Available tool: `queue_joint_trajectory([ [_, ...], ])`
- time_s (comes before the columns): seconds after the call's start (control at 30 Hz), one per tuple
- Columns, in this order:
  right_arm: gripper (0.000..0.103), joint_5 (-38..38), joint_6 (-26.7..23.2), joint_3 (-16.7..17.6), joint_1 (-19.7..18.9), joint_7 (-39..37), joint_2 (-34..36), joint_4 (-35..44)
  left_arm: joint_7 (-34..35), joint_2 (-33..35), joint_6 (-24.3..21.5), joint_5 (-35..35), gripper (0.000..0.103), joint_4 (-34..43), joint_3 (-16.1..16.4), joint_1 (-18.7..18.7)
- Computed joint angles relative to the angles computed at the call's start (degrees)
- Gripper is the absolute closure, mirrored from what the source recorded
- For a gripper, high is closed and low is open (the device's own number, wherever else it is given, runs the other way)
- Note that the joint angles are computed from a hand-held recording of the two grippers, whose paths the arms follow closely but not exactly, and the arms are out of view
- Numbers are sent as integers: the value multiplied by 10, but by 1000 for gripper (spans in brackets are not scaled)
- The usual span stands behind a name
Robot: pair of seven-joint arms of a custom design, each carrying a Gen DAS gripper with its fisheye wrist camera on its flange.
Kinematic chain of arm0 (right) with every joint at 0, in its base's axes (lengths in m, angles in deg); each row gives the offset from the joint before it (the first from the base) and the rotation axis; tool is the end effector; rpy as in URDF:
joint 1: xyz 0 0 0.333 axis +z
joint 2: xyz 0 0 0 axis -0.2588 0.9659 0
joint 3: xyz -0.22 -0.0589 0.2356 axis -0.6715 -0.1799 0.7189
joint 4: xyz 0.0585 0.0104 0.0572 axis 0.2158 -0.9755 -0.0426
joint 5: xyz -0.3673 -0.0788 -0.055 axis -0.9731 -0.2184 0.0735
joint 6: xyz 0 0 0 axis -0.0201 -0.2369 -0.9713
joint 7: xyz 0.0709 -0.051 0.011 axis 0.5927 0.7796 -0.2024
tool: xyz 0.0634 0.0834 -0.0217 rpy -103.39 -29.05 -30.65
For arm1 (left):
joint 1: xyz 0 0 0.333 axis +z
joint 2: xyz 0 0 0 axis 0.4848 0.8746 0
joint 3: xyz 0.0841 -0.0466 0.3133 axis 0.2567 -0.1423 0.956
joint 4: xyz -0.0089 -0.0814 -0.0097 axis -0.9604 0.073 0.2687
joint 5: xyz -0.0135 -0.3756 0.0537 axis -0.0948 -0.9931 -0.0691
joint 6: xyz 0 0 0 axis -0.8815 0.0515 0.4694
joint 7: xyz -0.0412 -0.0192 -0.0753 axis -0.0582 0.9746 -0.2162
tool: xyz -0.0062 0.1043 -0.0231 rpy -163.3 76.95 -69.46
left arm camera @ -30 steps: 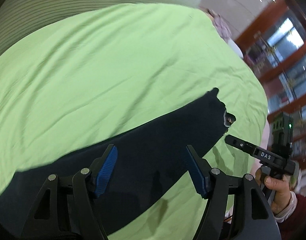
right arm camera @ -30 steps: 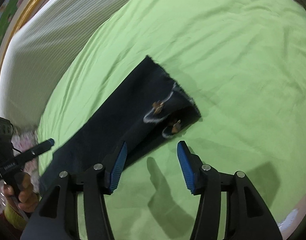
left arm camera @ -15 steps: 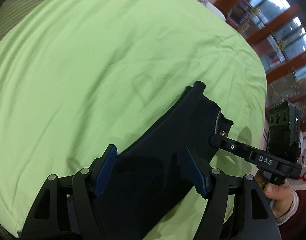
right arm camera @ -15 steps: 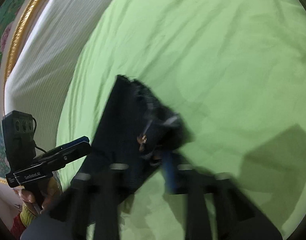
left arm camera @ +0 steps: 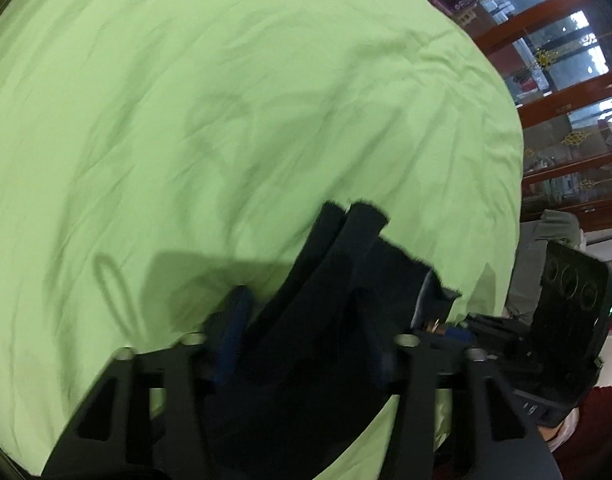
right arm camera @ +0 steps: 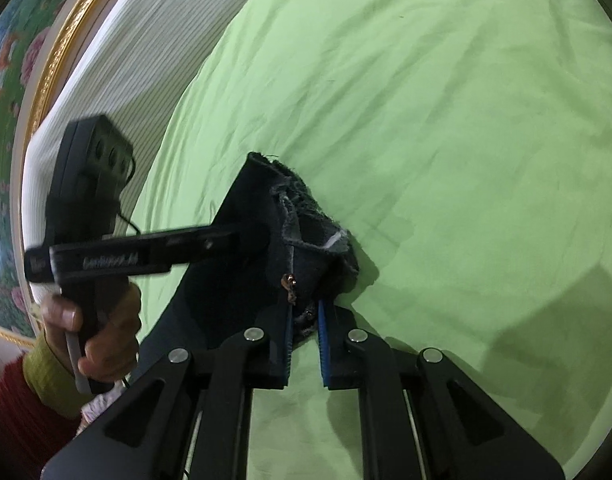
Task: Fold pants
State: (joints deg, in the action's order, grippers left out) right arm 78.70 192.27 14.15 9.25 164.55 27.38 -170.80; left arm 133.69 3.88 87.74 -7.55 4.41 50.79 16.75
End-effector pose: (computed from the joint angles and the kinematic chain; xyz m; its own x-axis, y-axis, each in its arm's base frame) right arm 0.4031 0.2899 0.5769 -0.1851 -0.8402 -0.5098 -0.8302 0.4112 -0.3764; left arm 0.5902 -0.3083 0.5144 -0.5129 -0.7558 0.4070 -0.8497 0.5144 -0.1155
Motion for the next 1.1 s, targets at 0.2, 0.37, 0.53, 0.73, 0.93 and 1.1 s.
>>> queue_joint_trajectory([
  [0.2,91,11,14,-6,10,-34,-3,1,20,-36,25,-48,92,-39,-2,17],
  [0.37,91,51,59,-17,39,-107,3,11,46,-97,53,-102,92,-91,7,35],
  [0.53,91,116,79,-33,79,-207,16,38,73,-167,60,-156,92,-143,29,51],
  [0.73,91,205,63,-35,114,-335,53,96,83,-236,66,-198,92,-201,62,62],
  [0.93,91,248,27,-9,115,-396,104,153,86,-310,80,-211,92,-277,96,72],
  [1.1,91,247,11,11,109,-406,139,179,72,-353,99,-216,92,-342,118,78],
])
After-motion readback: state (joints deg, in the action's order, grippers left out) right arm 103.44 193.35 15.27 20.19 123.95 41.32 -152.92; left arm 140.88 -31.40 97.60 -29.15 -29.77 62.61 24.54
